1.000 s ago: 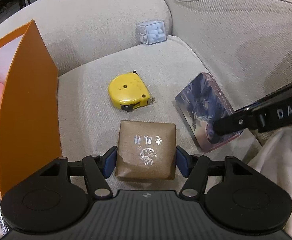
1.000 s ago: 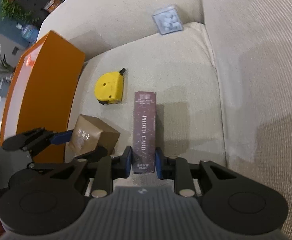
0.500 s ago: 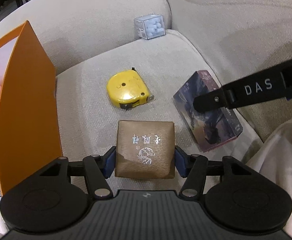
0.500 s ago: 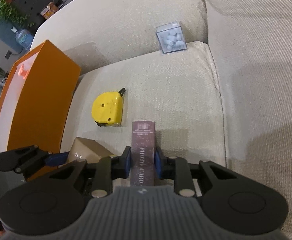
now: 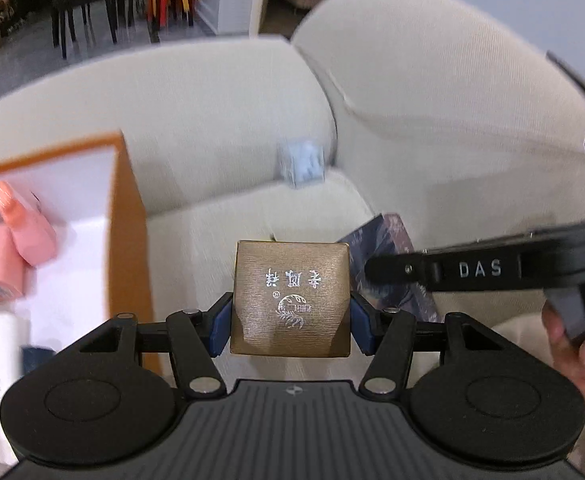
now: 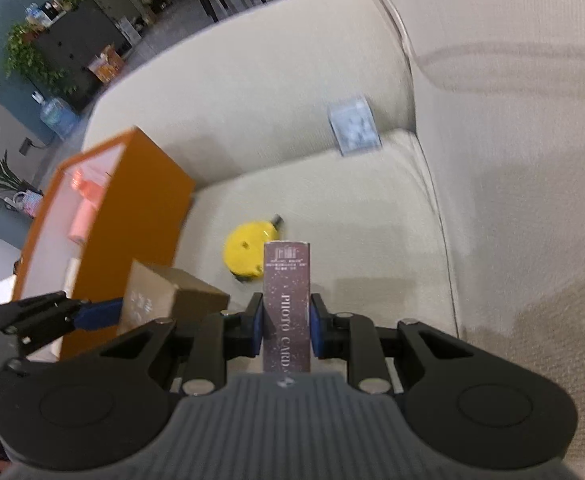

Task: Organize rigid objects
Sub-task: 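Lift and carry the brown box and PHOTO CARD box with both tools toward the orange box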

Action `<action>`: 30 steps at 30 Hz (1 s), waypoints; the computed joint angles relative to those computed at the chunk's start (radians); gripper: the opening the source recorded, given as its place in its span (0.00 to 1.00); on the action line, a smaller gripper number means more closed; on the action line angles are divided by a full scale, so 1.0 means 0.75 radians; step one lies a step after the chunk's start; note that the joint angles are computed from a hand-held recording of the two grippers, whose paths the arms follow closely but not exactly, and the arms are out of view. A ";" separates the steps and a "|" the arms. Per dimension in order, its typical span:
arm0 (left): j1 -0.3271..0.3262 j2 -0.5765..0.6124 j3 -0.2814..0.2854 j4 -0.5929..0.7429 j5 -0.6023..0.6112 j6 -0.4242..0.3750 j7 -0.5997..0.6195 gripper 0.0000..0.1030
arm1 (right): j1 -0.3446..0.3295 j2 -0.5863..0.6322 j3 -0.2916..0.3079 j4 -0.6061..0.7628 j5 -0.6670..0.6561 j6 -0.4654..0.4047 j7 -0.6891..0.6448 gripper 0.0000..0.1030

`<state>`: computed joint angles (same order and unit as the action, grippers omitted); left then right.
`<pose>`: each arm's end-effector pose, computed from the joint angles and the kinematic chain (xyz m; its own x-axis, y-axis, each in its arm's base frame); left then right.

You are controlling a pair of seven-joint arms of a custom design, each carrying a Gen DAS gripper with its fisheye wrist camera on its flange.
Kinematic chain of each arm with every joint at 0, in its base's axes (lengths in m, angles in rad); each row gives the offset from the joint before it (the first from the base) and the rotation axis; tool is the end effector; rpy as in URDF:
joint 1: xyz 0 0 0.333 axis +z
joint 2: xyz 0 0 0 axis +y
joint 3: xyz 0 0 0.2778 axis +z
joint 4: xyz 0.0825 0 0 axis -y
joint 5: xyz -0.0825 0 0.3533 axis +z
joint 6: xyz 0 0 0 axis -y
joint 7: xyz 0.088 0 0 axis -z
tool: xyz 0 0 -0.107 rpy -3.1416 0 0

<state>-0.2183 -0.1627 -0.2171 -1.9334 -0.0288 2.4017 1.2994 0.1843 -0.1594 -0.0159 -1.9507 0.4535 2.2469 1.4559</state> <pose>0.4811 -0.2325 0.5945 -0.2017 -0.9678 0.1509 -0.8194 0.0823 -0.5673 0.5174 0.1001 0.5691 0.1610 -0.9093 -0.3837 -0.9053 0.0187 -0.4243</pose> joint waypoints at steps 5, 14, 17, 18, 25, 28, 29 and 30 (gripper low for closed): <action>0.040 -0.060 0.026 0.019 0.036 -0.024 -0.006 0.65 | 0.022 0.003 0.006 0.061 0.073 0.015 0.016 0.21; 0.156 -0.155 0.084 -0.049 0.118 -0.042 -0.012 0.65 | 0.085 0.153 0.063 0.309 0.190 0.011 -0.007 0.21; 0.202 -0.192 0.112 -0.089 0.130 -0.063 -0.003 0.65 | 0.106 0.241 0.096 0.418 0.217 -0.006 0.003 0.21; 0.219 -0.200 0.119 -0.101 0.141 -0.074 -0.001 0.65 | 0.117 0.269 0.112 0.451 0.206 0.004 0.014 0.21; 0.309 -0.217 0.154 -0.157 0.190 -0.091 0.013 0.65 | 0.199 0.560 0.190 0.751 0.073 0.001 0.193 0.21; 0.324 -0.218 0.174 -0.182 0.170 -0.066 0.049 0.65 | 0.255 0.711 0.195 0.905 -0.073 -0.037 0.348 0.21; 0.323 -0.225 0.182 -0.198 0.151 -0.039 0.071 0.65 | 0.271 0.754 0.194 0.947 -0.112 -0.051 0.396 0.21; 0.321 -0.231 0.198 -0.216 0.132 -0.004 0.119 0.65 | 0.286 0.806 0.195 1.003 -0.147 -0.079 0.439 0.21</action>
<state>0.0224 -0.3356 -0.0688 -2.0951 0.0705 2.3984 1.3884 0.3991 0.4451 0.1307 -1.1984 0.3430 2.1877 1.7848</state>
